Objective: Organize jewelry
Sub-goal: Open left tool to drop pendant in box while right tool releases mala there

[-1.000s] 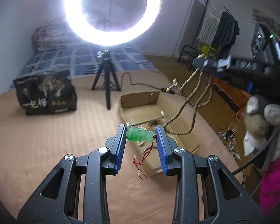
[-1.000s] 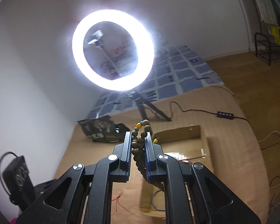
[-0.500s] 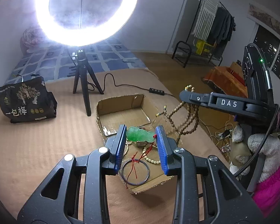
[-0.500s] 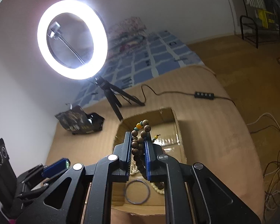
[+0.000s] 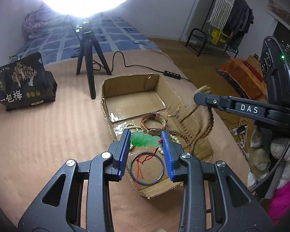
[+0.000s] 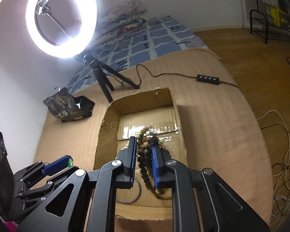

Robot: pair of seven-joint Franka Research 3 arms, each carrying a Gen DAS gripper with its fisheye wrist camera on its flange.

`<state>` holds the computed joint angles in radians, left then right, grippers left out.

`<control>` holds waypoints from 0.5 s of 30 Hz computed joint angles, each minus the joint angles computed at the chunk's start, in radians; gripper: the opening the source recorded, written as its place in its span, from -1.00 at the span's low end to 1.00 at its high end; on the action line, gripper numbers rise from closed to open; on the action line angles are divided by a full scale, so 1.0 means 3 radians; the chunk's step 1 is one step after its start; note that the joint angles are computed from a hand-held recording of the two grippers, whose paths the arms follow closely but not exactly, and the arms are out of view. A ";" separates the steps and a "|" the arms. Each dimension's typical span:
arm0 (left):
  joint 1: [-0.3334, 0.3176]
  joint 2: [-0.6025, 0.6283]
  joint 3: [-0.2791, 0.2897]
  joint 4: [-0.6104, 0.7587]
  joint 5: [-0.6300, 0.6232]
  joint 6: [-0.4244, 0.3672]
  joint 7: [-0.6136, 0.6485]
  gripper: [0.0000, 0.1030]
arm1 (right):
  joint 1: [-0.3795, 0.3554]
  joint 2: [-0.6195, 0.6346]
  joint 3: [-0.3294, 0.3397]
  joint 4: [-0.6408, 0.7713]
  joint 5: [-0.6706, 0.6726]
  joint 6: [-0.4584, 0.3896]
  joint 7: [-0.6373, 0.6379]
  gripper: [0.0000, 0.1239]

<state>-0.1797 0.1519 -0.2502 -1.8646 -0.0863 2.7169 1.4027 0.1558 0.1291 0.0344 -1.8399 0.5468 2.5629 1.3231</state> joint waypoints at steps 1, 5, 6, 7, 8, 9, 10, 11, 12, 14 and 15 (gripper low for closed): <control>0.0012 0.0003 -0.0013 0.0009 -0.0048 -0.0021 0.0034 -0.37 | 0.0005 0.0009 -0.0002 0.0012 -0.0019 -0.0013 0.0025 -0.77; 0.0014 -0.0035 -0.0001 -0.0033 -0.0054 -0.0005 0.0030 -0.37 | 0.0020 0.0011 -0.0003 0.0002 -0.0084 0.0010 0.0084 -0.77; 0.0014 -0.0047 0.0003 -0.0046 -0.0051 0.0000 0.0024 -0.37 | 0.0025 0.0002 -0.0004 -0.0010 -0.0102 0.0030 0.0099 -0.77; 0.0013 -0.0060 0.0008 -0.0059 -0.0043 0.0002 0.0019 -0.37 | 0.0026 0.0001 -0.0004 -0.0009 -0.0105 0.0035 0.0103 -0.77; 0.0009 -0.0078 0.0019 -0.0080 -0.0013 0.0011 -0.0003 -0.37 | 0.0026 -0.0007 -0.0002 -0.0015 -0.0101 0.0045 0.0102 -0.77; 0.0006 -0.0099 0.0032 -0.0103 0.0020 0.0016 -0.0032 -0.37 | 0.0028 -0.0016 -0.0002 -0.0023 -0.0104 0.0060 0.0110 -0.77; 0.0010 -0.0115 0.0038 -0.0121 0.0022 0.0022 -0.0038 -0.37 | 0.0028 -0.0024 0.0000 -0.0030 -0.0095 0.0070 0.0104 -0.77; 0.0017 -0.0142 0.0044 -0.0154 0.0015 0.0041 -0.0039 -0.37 | 0.0028 -0.0035 0.0003 -0.0038 -0.0081 0.0078 0.0093 -0.77; 0.0024 -0.0169 0.0051 -0.0183 0.0007 0.0052 -0.0040 -0.37 | 0.0033 -0.0045 0.0005 -0.0049 -0.0082 0.0092 0.0097 -0.77; 0.0043 -0.0196 0.0054 -0.0203 -0.0073 0.0037 0.0005 -0.37 | 0.0038 -0.0064 0.0007 -0.0068 -0.0069 0.0109 0.0103 -0.77; 0.0047 -0.0205 0.0057 -0.0210 -0.0099 0.0036 0.0014 -0.37 | 0.0041 -0.0075 0.0008 -0.0079 -0.0062 0.0120 0.0103 -0.76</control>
<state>-0.1657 0.0904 -0.2331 -1.9276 -0.1161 2.7278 1.4069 0.1682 0.1067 0.0368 -1.8635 0.5281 2.5987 1.3541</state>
